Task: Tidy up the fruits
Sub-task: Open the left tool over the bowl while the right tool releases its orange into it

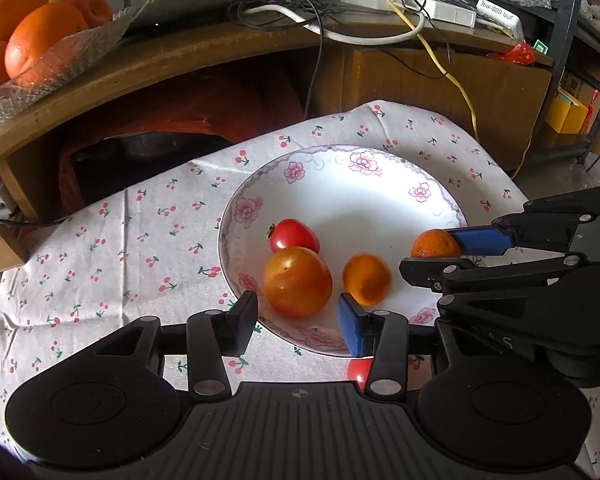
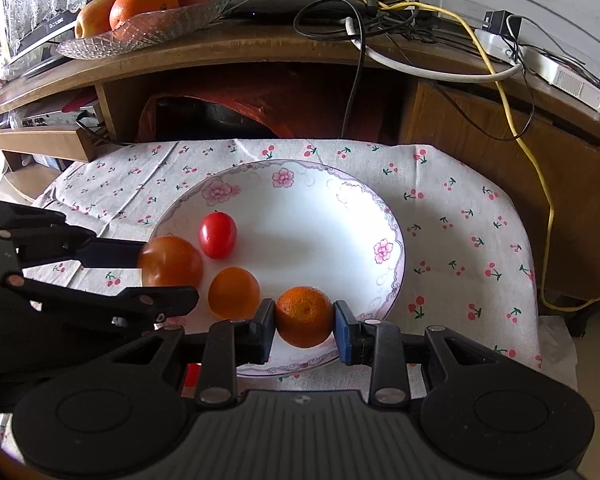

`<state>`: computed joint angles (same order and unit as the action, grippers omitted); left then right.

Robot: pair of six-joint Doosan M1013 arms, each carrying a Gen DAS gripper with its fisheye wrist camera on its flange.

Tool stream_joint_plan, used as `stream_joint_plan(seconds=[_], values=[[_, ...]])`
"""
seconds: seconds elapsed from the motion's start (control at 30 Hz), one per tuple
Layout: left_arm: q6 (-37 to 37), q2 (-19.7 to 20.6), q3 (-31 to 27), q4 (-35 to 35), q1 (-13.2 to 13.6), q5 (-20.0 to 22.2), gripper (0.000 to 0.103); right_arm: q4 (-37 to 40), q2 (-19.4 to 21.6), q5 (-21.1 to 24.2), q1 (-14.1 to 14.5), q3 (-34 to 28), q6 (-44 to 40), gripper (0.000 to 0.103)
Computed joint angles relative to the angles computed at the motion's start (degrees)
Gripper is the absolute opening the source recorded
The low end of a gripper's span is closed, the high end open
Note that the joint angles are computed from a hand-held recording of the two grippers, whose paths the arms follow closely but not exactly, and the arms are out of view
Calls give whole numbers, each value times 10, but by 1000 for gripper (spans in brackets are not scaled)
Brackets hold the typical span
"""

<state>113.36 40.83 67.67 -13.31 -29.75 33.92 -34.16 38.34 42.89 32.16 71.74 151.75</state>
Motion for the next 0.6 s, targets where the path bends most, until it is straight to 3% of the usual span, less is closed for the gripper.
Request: stream_joint_plan(seconds=[0.6], values=[[12,-12,13,-19,7,-17,62,-53,-10,-14,3,9,54,33]])
